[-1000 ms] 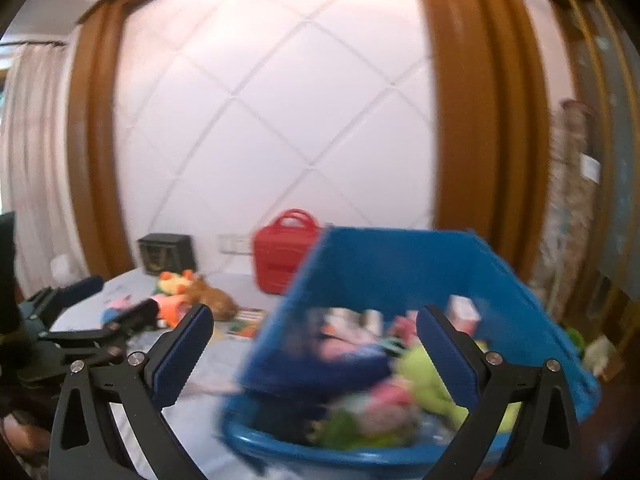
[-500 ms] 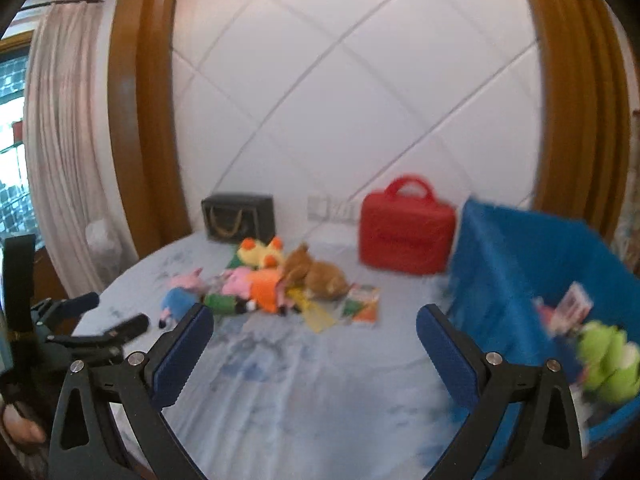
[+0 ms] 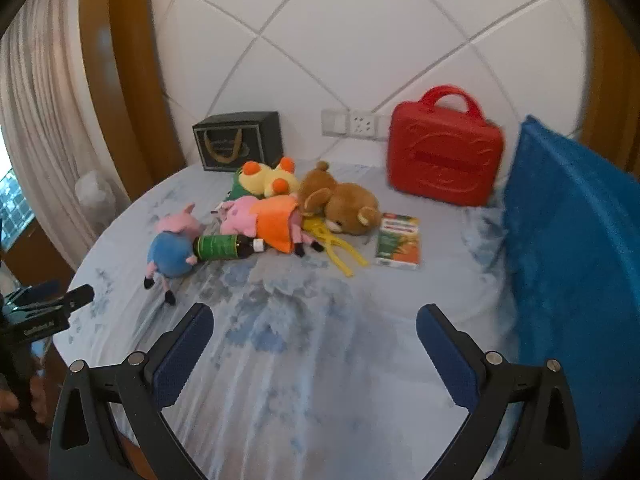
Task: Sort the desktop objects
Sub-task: 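Withdraw both tools from the crate back toward the bed, then move both tools down onto the blue-and-pink pig plush and green bottle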
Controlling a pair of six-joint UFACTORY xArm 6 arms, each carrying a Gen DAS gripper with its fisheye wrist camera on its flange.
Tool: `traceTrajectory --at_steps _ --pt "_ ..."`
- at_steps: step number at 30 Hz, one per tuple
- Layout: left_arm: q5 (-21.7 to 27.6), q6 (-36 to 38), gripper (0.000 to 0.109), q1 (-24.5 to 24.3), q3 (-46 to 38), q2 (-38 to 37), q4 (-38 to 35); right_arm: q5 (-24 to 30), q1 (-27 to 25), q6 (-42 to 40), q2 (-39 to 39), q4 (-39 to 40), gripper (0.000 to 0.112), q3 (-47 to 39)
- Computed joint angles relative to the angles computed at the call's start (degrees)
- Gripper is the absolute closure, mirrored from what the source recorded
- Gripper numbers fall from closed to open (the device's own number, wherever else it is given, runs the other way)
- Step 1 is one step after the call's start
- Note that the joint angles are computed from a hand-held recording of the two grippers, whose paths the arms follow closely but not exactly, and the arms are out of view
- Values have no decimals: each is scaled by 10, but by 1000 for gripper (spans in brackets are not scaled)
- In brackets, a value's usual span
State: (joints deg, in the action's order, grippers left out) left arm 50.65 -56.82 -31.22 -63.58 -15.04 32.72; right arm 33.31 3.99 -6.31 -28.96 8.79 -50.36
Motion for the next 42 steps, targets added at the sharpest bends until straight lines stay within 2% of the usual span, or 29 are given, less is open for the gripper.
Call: traceTrajectory --at_steps 3,5,9,12,15,18,21,26,30,33,34,39,42 --pt "10 4 14 22 -20 29 -2 -21 10 -27 51 38 9 -23" --pt "1 22 14 41 -22 39 -25 -28 20 -11 95 33 9 -46" --pt "-15 52 14 84 -25 57 -66 1 39 0 167 31 9 -106" --pt "-30 94 14 124 -43 87 -114 18 55 52 218 6 9 -150" --pt "-50 172 14 164 -84 139 -176 30 73 111 257 -22 9 -182" --pt "-33 254 14 188 -155 206 -220 46 91 196 295 -65 9 -215" --pt "-21 317 14 208 -214 260 -258 65 107 247 346 -58 9 -265" --pt "12 393 14 228 -320 348 -324 76 125 329 416 -41 9 -337" --pt "49 435 14 232 -402 416 -374 124 132 383 481 -66 9 -422" --pt "101 457 14 227 -491 484 -372 162 131 423 534 -71 9 -489" --pt "116 462 14 227 -520 506 -372 189 132 438 560 -78 9 -526" --pt "197 476 14 231 -687 625 -384 258 130 451 671 -56 9 -677" --pt "260 486 14 235 -829 716 -395 325 129 464 779 -45 9 -842"
